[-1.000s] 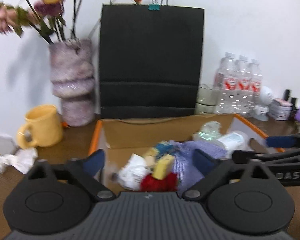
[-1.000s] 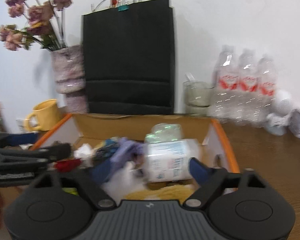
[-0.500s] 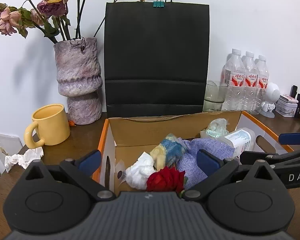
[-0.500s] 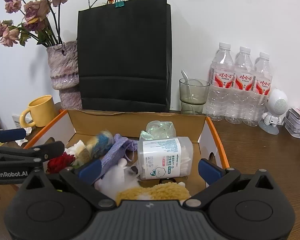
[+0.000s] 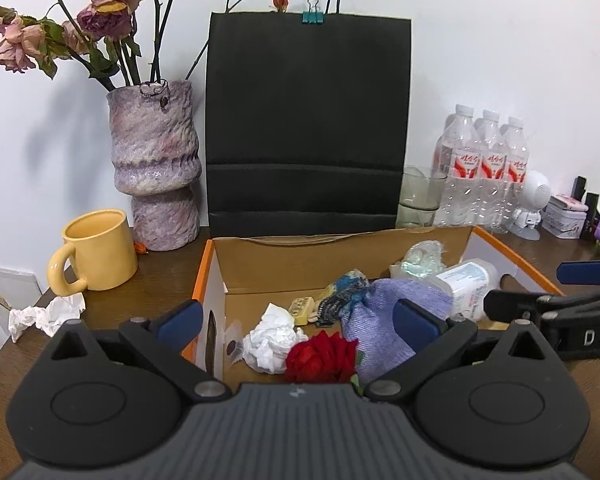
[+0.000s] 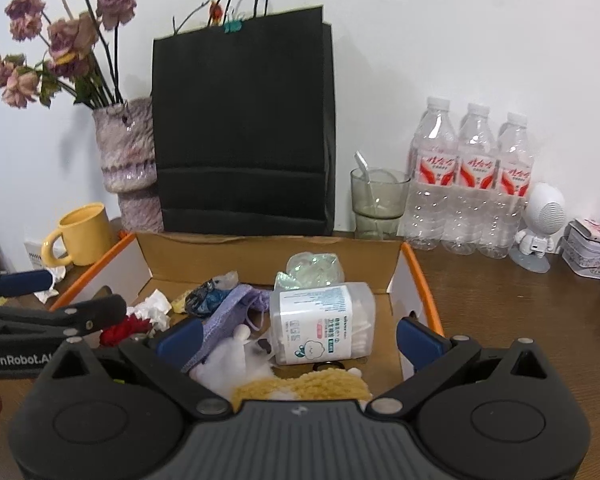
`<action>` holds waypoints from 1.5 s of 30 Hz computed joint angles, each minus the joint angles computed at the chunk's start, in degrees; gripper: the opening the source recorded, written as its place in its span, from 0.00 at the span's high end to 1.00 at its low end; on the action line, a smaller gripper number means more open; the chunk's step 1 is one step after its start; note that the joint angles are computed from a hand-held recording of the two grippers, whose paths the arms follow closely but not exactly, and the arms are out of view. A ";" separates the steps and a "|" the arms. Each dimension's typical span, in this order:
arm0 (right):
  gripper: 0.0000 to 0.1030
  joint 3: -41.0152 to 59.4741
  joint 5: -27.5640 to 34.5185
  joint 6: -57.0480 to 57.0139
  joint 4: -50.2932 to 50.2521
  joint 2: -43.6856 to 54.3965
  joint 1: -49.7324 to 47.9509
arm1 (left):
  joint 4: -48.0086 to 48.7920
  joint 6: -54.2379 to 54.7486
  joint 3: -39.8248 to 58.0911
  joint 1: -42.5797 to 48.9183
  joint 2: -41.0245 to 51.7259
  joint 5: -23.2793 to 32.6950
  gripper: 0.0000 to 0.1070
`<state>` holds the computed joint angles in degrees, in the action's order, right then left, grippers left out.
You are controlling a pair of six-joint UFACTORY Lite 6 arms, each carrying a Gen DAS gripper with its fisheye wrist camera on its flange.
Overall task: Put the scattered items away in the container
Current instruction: 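Carry the yellow block into the box with the left gripper while the right drops the wrapper inside, then grasp the black packet with the right gripper while the left grasps the small wrapper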
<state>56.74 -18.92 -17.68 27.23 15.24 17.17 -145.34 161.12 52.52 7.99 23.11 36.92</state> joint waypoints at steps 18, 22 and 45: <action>0.00 -33.50 -4.01 5.05 -5.22 -26.18 -5.67 | 11.19 -5.14 -24.60 12.04 -17.04 7.64 0.04; 0.00 -36.34 -6.09 7.66 -7.95 -25.42 -5.43 | 5.93 -1.27 -27.03 9.08 -15.56 7.21 0.04; 0.80 -29.42 -8.38 13.57 -14.82 -10.49 -4.69 | -20.92 14.27 -20.24 -13.38 -1.12 5.37 0.81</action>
<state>27.33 -27.30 -4.11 12.42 4.75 12.48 -166.26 175.39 32.28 -5.39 21.99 42.29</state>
